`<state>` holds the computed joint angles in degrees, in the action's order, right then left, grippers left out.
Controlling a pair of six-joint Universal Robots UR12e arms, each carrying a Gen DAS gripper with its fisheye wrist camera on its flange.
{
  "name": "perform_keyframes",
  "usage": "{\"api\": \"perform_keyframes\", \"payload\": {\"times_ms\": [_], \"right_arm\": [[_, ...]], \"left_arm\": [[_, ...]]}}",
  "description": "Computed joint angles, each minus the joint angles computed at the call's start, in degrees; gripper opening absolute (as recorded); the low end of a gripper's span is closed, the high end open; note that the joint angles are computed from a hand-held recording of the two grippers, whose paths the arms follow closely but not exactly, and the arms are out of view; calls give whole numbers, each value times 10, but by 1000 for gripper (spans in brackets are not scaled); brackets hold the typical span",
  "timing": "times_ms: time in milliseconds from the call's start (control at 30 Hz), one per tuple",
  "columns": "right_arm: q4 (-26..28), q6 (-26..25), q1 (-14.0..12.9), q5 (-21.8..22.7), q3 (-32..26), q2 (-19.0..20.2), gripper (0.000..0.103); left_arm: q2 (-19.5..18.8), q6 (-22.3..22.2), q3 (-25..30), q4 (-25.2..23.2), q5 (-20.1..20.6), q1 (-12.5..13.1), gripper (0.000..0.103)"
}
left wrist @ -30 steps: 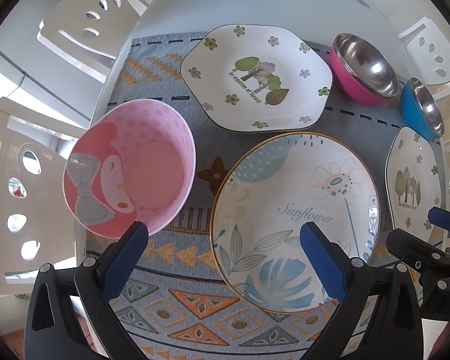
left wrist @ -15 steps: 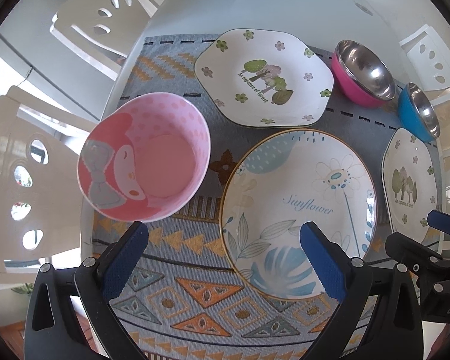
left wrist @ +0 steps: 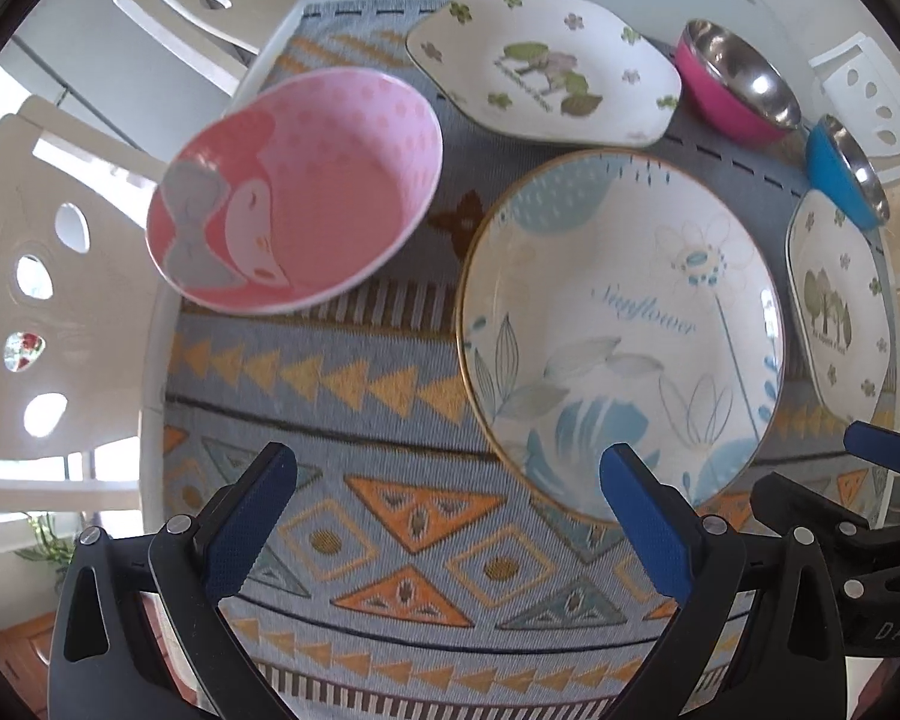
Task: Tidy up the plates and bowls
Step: 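Move both tools to the Sunflower plate rim and close on it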
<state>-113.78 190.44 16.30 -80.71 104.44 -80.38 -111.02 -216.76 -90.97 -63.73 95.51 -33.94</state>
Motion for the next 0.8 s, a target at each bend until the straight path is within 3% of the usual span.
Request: {"api": "perform_keyframes", "payload": {"times_ms": [333,667,800], "right_arm": [[2,36,-9,40,24,1,103],[-24,57,3,-8,40,13,103],[-36,71,3,3,46,17,103]], "left_arm": [[-1,3,-27,36,-21,-1,100],[-17,17,-25,30,-21,-1,101],[-21,20,-26,35,-29,3,101]]}}
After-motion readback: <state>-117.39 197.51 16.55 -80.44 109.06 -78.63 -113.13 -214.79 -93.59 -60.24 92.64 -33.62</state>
